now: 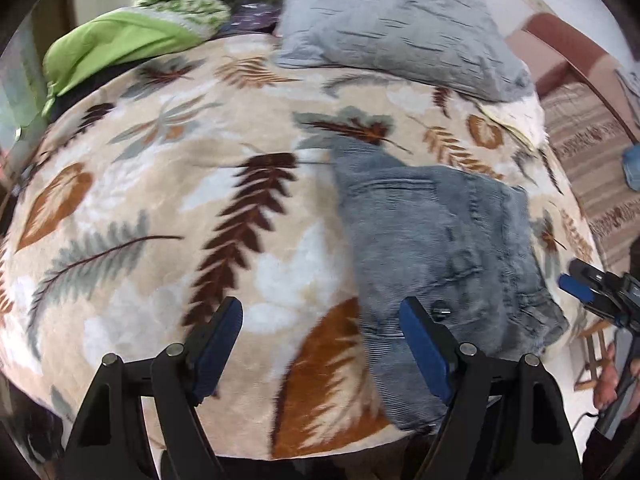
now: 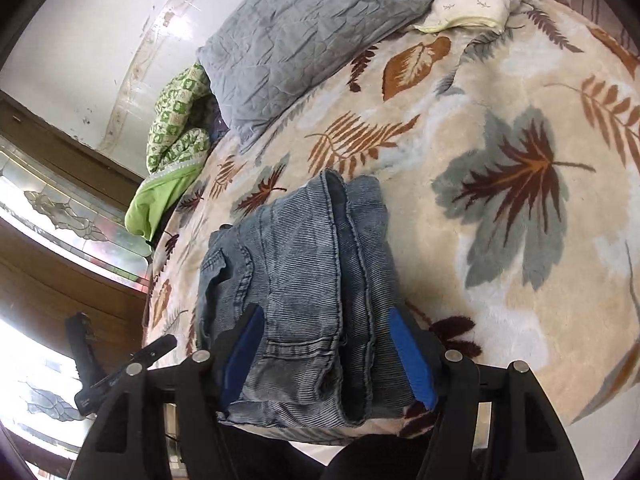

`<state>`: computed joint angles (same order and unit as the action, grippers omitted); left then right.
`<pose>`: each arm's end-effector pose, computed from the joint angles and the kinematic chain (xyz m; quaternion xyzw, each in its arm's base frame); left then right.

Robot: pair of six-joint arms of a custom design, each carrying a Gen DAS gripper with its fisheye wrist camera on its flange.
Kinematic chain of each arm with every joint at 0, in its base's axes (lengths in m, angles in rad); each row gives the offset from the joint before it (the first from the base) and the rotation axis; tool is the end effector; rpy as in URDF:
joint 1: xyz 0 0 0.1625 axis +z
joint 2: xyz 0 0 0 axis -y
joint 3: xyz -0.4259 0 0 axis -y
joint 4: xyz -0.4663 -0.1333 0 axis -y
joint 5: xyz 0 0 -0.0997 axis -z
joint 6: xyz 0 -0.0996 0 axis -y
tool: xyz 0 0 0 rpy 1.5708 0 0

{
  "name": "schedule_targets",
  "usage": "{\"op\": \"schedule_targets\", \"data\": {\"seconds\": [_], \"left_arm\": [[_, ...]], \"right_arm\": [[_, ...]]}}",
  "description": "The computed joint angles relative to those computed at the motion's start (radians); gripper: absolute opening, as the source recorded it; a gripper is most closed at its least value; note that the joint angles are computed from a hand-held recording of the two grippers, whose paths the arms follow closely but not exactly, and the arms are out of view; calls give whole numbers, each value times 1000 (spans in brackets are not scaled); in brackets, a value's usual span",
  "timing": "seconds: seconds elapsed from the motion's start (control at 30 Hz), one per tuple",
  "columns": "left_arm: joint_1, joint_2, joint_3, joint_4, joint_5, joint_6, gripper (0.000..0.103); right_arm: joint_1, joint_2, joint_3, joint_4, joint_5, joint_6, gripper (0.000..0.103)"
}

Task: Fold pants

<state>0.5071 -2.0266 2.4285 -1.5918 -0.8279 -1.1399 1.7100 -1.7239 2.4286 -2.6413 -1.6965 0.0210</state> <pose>-0.1709 -0.3245 0.2574 0.0338 0.9169 -0.2382 0.3184 0.1777 -0.3979 0.2247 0.0466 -0.9803 0.1859 0.0470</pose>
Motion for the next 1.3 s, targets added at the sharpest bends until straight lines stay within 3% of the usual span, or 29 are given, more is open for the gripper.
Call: {"op": "schedule_targets", "data": {"seconds": [0.27, 0.77, 1.13, 1.3], "left_arm": [[33, 79, 7, -152, 0, 113, 81], [21, 131, -17, -114, 75, 97, 81], [53, 161, -15, -185, 56, 147, 81], [97, 170, -2, -285, -5, 218, 81]], "right_arm": [[-26, 17, -16, 1, -7, -15, 69], [-27, 78, -33, -29, -21, -19, 69], [-34, 115, -47, -24, -26, -45, 71], [-47, 129, -58, 6, -23, -62, 73]]}}
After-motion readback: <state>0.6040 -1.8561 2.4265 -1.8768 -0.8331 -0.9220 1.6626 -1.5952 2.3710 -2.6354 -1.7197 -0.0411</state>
